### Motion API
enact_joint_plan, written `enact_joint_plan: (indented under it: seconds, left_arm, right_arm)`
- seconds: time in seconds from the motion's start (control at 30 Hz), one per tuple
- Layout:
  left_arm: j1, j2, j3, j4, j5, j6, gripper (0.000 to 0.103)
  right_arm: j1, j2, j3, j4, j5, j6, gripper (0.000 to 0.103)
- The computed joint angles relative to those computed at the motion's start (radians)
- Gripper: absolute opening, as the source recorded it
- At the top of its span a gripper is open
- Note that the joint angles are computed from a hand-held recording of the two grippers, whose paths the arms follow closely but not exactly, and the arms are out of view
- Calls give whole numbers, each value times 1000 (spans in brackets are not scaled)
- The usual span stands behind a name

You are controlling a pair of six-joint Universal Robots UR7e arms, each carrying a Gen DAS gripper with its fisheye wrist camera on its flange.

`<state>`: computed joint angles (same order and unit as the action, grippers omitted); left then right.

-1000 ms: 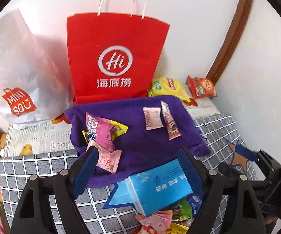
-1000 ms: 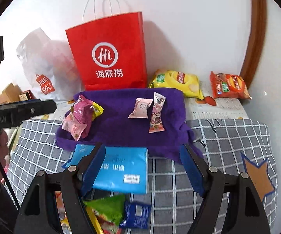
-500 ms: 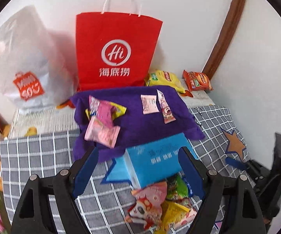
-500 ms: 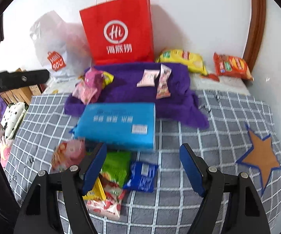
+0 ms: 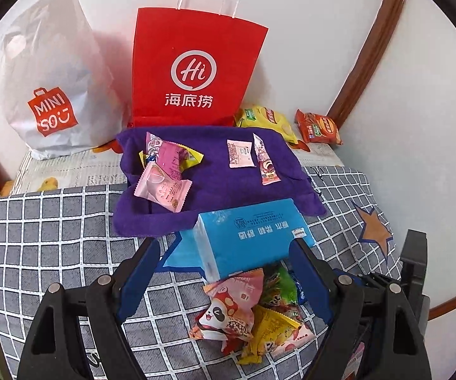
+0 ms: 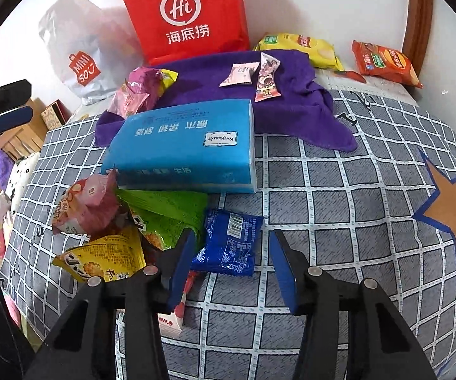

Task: Organize snacks
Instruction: 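Grasp the small blue packet with the right tool while the left grasps the pink panda-print bag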

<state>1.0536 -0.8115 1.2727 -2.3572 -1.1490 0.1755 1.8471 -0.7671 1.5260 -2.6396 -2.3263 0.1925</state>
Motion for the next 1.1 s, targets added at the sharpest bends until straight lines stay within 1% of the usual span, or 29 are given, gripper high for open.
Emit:
enact_joint_plan:
  seconds: [0.13,0.3,0.4,0.57,0.63,0.83,1.0,1.1]
  left_arm:
    - [-3,-12,16,-17,-3,14,82]
    - [2,-14,19,-16,-11,22,82]
    - [8,-14,23,-18,-14,30,82]
    - [8,3,-3,11,8,11,81]
    - [7,-1,2,3,3,10,81]
    - [3,-18,35,-16,12,35,81]
    - [13,-34,56,-30,10,37,81]
    - [18,-40,72,-37,19,51,81]
  right_arm:
    - [-7,8,-10,-1,22,-3,49]
    - [-8,20,-24,22,9,3,49]
    - [-8,32,-33,45,-21,10,49]
    - [-23,25,-16,37,9,9,49]
    - [-29,26,-19,46,21,18,49]
    - [-32,43,-32,40,17,-9,49]
    - [-39,66,-53,66,-6,-6,50]
    - [-31,84,-46,10,-50,-57,50]
